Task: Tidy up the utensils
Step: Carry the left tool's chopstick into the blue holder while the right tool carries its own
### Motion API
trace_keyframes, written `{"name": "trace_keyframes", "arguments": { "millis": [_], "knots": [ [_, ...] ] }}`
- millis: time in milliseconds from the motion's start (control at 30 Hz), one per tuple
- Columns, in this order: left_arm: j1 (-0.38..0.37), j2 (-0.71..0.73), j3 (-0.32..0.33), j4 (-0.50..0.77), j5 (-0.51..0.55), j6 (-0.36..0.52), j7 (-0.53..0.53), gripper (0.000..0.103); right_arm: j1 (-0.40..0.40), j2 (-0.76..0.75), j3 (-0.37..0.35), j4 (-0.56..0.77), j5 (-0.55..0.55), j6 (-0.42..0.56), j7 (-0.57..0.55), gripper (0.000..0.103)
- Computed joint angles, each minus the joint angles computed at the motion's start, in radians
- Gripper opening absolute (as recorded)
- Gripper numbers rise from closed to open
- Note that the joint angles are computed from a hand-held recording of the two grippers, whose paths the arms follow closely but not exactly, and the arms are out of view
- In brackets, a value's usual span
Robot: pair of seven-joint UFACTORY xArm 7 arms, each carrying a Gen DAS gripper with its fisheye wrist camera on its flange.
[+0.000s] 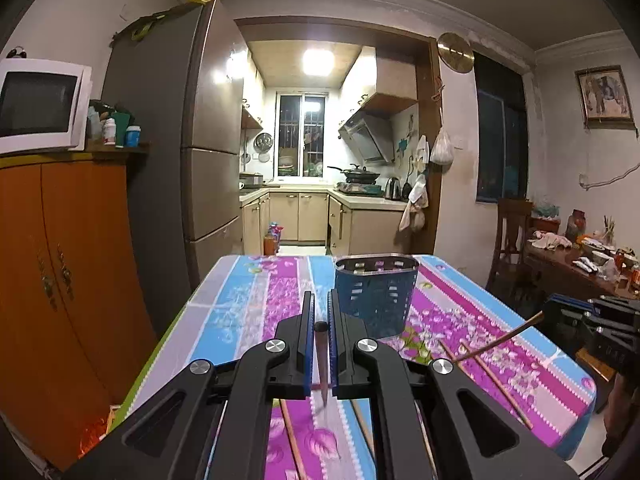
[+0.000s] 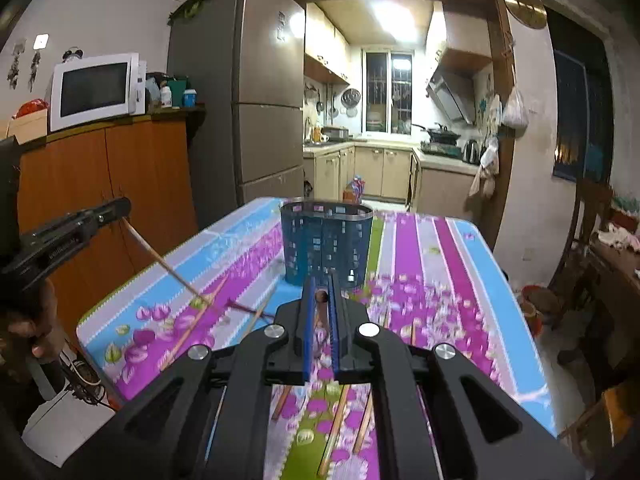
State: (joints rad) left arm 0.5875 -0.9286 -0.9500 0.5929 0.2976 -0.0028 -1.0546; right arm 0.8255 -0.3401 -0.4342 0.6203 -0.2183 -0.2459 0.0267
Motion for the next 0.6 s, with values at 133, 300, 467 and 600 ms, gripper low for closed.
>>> {"name": "trace_keyframes", "arguments": {
  "millis": [133, 300, 467, 600],
  "knots": [
    [0.016, 0.035, 0.016, 0.029, 0.005, -0.018, 0.026, 0.008, 0.067, -0.002, -0.056, 0.052, 0.004, 0.036, -0.02, 0.005],
    [0.006, 0.064, 0.036, 0.043, -0.005, -0.033, 0.052, 0.008, 0.185, -0.021, -0.151, 0.092, 0.058, 0.083, -0.086, 0.005],
    [-0.011, 0.093, 0.062, 0.055, -0.021, -0.045, 0.075, 0.007, 0.28, -0.034, -0.222, 0.121, 0.128, 0.121, -0.149, 0.005],
    [-0.006, 0.099, 0.061, 0.072, -0.027, -0.043, 0.088, 0.007, 0.34, -0.045, -0.263, 0.148, 0.185, 0.155, -0.203, 0.005]
  ]
}}
